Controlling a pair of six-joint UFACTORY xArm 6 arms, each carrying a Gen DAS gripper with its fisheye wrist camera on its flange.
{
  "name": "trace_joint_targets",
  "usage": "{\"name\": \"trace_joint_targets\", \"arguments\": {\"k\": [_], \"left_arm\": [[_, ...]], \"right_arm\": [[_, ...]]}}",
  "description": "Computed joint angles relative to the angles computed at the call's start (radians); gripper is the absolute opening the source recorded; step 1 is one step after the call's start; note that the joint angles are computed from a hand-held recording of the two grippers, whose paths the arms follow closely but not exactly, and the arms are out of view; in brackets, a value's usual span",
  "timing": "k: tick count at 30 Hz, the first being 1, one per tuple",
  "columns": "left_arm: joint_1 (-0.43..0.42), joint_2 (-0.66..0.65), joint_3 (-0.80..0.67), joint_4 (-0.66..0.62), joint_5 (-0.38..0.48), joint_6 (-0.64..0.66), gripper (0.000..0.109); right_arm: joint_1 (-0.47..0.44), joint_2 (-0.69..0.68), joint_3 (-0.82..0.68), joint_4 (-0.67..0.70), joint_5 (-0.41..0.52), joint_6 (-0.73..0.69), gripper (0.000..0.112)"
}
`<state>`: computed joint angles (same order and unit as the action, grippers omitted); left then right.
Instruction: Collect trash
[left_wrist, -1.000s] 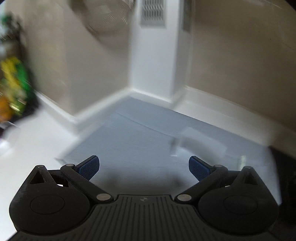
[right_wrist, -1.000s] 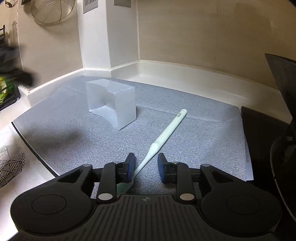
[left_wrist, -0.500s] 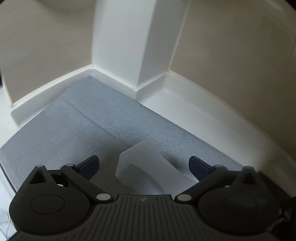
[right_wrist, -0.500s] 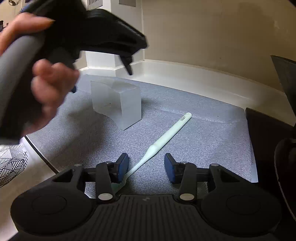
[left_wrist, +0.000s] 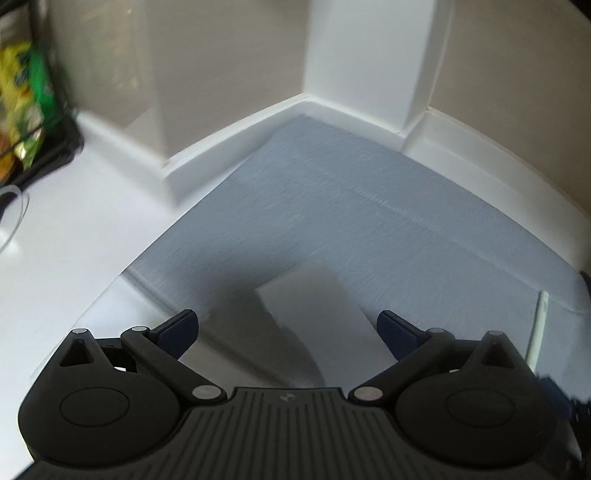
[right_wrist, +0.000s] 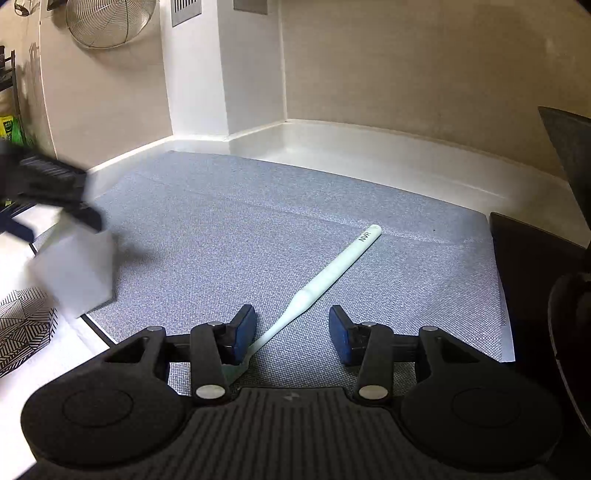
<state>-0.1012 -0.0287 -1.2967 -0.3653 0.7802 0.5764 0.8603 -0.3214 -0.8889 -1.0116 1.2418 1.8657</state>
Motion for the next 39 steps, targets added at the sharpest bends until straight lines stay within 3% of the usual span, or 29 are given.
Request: {"name": "trace_joint_targets", "arguments": {"k": [3,9,12,19,23,32,34,36,37,38,39], "left_arm": [[0.083,0.005,-0.014,-0.112,0.062,0.079,0.103],[0.23,0.083,-0.108,-0.198,0.203,0.016,0.103],[0.256,0.089,-0.16,-0.204,0.264,-0.021,0.103],[0.147,-0.007,-0.119,-0.127,0.283,-0.077,0.103],[0.052,-0.065,-0.025,-0.024,0.22,-0.134,0.103],[-0.003,-0.06,0.064,0.134,0.128,-0.201,0.103],[0.0,-0.065,0.077,0.154,0.093,-0.221,0.097],[0.004,-0.076,0.083,0.19,0.088,-0.236,0.081],[0.002,-0.08,0.085,0.223,0.084,-0.24,0.07],[0.001,-0.086,0.088,0.25,0.08,-0.239,0.066],[0.005,-0.091,0.089,0.257,0.081,-0.233,0.066]], "right_arm": [[0.001,0.0,-0.002,0.002,0.004,-0.004,0.048],[0.002,-0.001,-0.003,0.004,0.008,-0.011,0.049],[0.001,0.007,-0.01,0.007,0.01,-0.022,0.052],[0.0,0.012,-0.019,0.017,0.019,-0.027,0.064],[-0.005,0.031,-0.042,0.05,0.054,-0.033,0.088],[-0.011,0.039,-0.046,0.059,0.059,-0.036,0.091],[-0.008,0.039,-0.045,0.052,0.058,-0.04,0.082],[0.007,0.038,-0.042,0.024,0.045,-0.054,0.046],[0.009,0.04,-0.042,0.015,0.034,-0.067,0.039],[0.01,0.042,-0.044,0.011,0.028,-0.078,0.027],[0.011,0.046,-0.047,0.009,0.029,-0.084,0.022]]}}
